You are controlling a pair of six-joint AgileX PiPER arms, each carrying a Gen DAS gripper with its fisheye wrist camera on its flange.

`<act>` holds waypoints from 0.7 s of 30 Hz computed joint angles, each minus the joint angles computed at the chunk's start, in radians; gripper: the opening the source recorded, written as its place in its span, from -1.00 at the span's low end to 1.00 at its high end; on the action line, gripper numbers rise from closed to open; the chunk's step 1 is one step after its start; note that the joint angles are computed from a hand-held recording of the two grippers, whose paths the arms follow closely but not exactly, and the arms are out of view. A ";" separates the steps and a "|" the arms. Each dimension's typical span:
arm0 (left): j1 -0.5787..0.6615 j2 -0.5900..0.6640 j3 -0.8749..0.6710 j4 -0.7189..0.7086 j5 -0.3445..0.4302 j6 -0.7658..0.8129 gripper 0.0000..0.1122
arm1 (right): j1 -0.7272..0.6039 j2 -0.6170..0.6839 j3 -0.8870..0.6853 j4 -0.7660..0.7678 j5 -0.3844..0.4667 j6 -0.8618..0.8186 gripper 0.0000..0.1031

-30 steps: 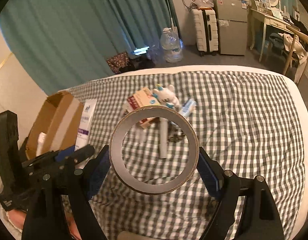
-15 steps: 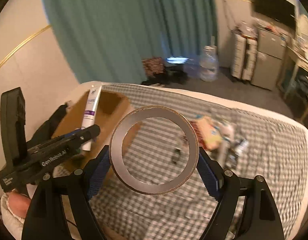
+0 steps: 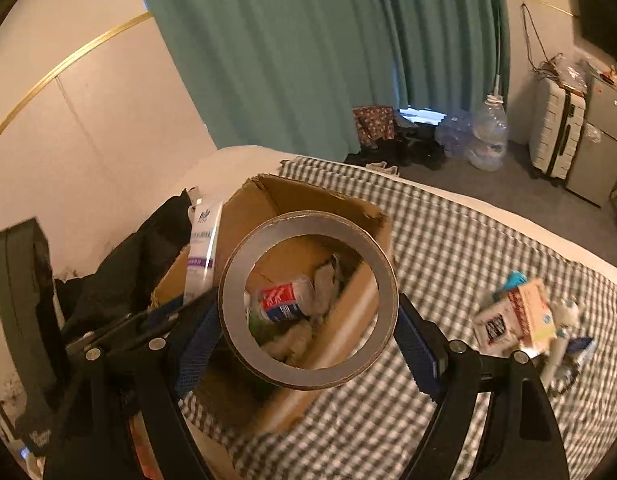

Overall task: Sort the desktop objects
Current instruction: 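Carry the toothpaste tube and tape roll into the cardboard box and release them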

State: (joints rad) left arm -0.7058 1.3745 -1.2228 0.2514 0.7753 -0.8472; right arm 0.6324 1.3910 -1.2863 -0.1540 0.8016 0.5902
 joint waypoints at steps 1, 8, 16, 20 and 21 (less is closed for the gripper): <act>0.013 0.003 0.007 -0.013 -0.006 0.008 -0.57 | -0.004 0.026 -0.014 0.012 -0.014 -0.009 0.59; 0.076 0.048 0.019 -0.049 0.000 0.014 -0.56 | -0.053 0.166 -0.118 0.157 -0.067 -0.058 0.60; 0.109 0.011 0.065 -0.075 -0.039 -0.057 0.52 | -0.159 0.182 -0.167 0.408 -0.062 -0.139 0.85; 0.114 0.007 0.068 -0.061 -0.028 -0.089 0.52 | -0.187 0.142 -0.170 0.395 -0.035 -0.122 0.85; 0.110 0.006 0.070 -0.061 -0.031 -0.090 0.52 | -0.199 0.119 -0.156 0.401 -0.032 -0.134 0.85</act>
